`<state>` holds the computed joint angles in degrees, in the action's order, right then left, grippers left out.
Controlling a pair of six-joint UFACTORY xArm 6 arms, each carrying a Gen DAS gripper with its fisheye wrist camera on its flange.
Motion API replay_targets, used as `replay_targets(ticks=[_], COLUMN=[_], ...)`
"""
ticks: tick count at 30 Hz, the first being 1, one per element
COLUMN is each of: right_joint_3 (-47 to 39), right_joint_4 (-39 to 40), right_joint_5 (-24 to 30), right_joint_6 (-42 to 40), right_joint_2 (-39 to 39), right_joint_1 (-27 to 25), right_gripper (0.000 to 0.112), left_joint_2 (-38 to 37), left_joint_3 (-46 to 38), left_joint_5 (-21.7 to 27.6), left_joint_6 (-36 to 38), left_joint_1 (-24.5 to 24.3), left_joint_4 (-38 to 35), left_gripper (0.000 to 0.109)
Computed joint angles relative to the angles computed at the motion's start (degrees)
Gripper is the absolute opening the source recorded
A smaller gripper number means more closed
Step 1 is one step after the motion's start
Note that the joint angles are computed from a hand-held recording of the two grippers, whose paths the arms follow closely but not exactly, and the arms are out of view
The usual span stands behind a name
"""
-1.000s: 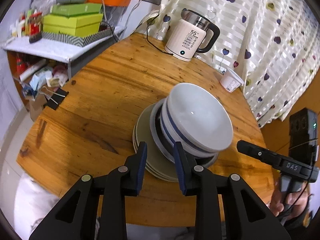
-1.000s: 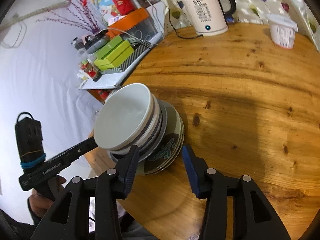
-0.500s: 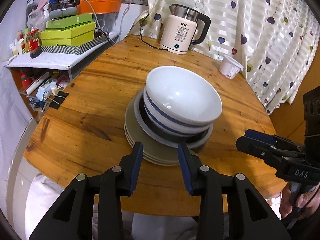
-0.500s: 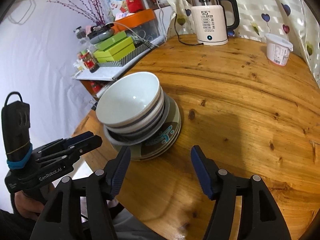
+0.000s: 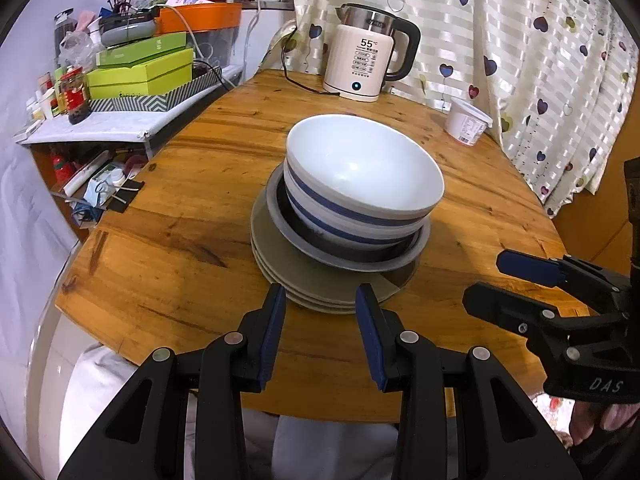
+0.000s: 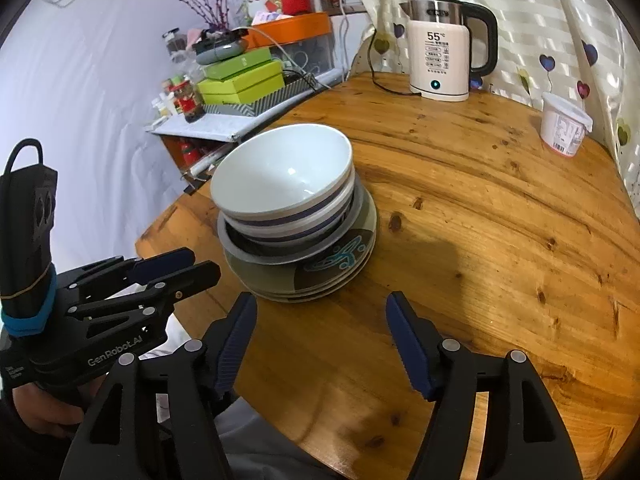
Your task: Organize plates and bowls
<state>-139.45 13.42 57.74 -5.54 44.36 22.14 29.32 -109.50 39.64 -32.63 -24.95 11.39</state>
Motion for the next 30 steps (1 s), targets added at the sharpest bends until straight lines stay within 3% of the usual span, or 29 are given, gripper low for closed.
replay_targets(ticks=[11, 14, 17, 30], right_joint_3=[1.51, 2.39, 2.26, 3.81], right_joint_4=[-0.96, -0.91, -0.88, -0.67], right_joint_5=[-0.63, -1.09, -1.02, -1.88], right_joint_6=[-0.48, -0.78, -0.96, -1.22], right_joint_2=[-0.43, -0.84, -0.70, -1.37], right_joint_1=[0.64, 0.78, 0.89, 1.04], right_gripper=[0.069, 0.069, 0.069, 0.070], left_joint_2=[1.15, 1.15, 1.95, 2.55], left_joint_3=[-1.43, -0.92, -2.39, -3.11], left_joint_5=[2.28, 1.22, 3.34, 4.51], left_joint_6=[-2.12, -0.58, -1.99, -4.29], left_joint_1=[-0.58, -0.35, -0.72, -0.84], left_joint_4=[2.74, -0.46, 1.61, 3.79], left_gripper=[0.038, 0.038, 0.038, 0.038])
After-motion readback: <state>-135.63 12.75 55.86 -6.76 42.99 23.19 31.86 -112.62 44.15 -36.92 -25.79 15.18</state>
